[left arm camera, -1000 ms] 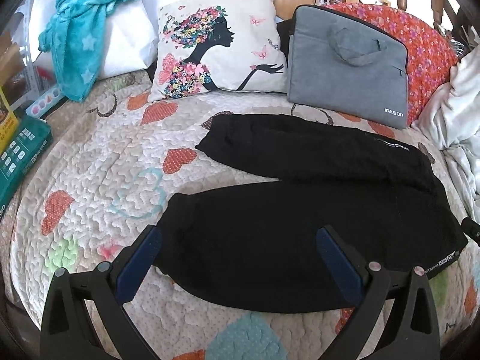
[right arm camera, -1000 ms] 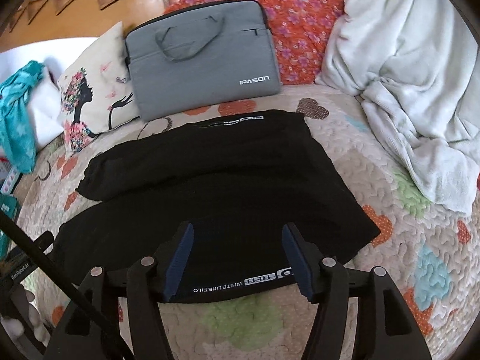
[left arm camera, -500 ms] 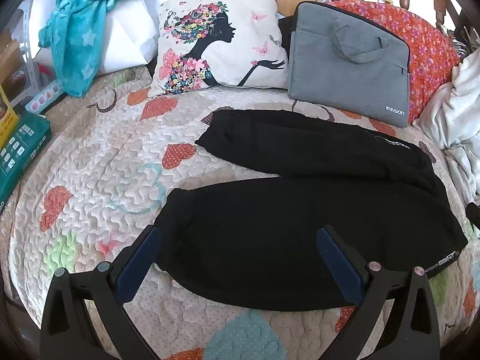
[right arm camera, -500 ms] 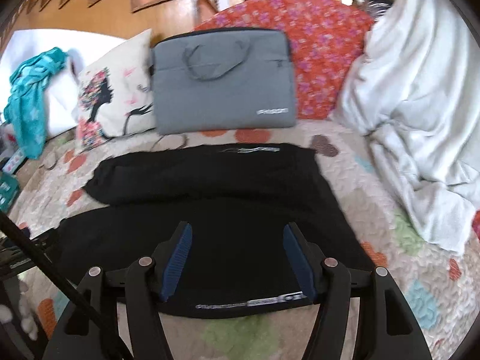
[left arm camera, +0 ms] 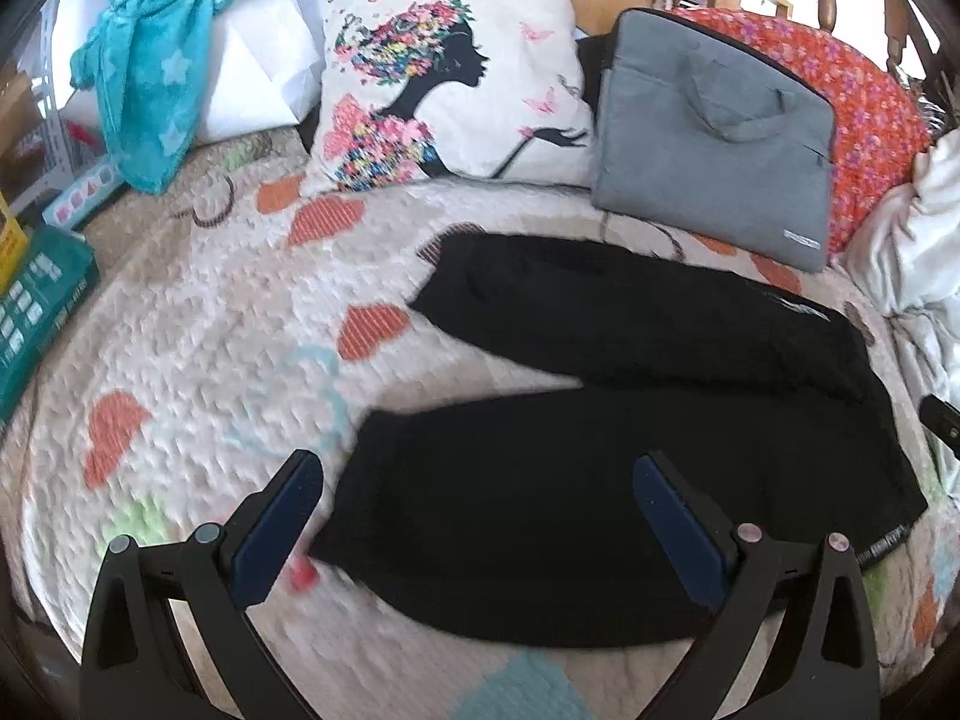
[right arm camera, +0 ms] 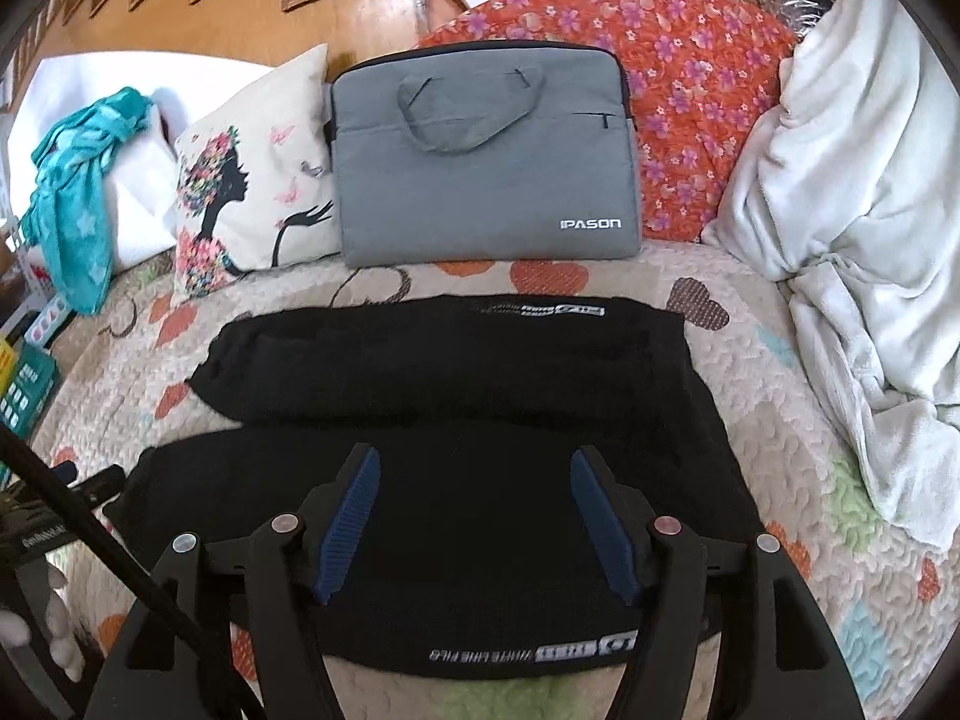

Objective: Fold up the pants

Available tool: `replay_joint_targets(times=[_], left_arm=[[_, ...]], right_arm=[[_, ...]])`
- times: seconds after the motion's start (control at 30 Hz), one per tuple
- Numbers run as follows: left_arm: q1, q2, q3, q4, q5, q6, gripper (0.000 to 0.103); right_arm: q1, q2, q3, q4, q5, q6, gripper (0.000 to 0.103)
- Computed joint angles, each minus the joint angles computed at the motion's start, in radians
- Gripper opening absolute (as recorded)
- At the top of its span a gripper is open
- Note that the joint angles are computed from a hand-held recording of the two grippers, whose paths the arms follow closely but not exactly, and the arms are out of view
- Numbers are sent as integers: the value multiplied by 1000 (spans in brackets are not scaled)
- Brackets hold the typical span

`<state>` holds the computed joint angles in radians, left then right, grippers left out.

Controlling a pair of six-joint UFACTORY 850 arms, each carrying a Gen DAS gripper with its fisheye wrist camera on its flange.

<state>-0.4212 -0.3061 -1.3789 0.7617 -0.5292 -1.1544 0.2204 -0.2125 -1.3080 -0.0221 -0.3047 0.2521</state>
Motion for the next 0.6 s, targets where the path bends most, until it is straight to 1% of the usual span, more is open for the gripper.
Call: replay_joint_targets(times=[0.07,0.13,0.23,0.3,0.33,0.37,0.43,0.47,0.5,0.53,0.6], left_arm=[[21,-28,-48,-31,-11,49,103],[51,-73,-118,-100,-16,133,103],[106,-176,-263,-215,-24,247,103],[137,-235,-344,-299,-25,312,103],[160,-274,-397,-390,-19,380,103],[180,-303,-436,-492,-14,457,103],[215,-357,-510,-672,-19,590,103],[231,-396,-563,-738,-23,633,103],[240,-422,-599,-761,-26,653,103],[242,-443,-629,-753,-35,646,103],[254,-507,-720,-744,-70,644,103]], right_arm=[[-11,-26,-32,23,-11,-27,72],[-27,-64,-82,46,-26,-61,73],[-54,-144,-185,86,-61,-93,74],[-78,-213,-270,165,-94,-138,74],[-88,-242,-306,202,-108,-156,74],[-103,-296,-372,263,-136,-190,74],[-118,-372,-467,317,-176,-216,74],[-124,-413,-520,336,-198,-221,74],[-130,-454,-573,359,-218,-236,74],[-133,-495,-625,377,-240,-252,74],[-136,-583,-748,380,-302,-273,74]])
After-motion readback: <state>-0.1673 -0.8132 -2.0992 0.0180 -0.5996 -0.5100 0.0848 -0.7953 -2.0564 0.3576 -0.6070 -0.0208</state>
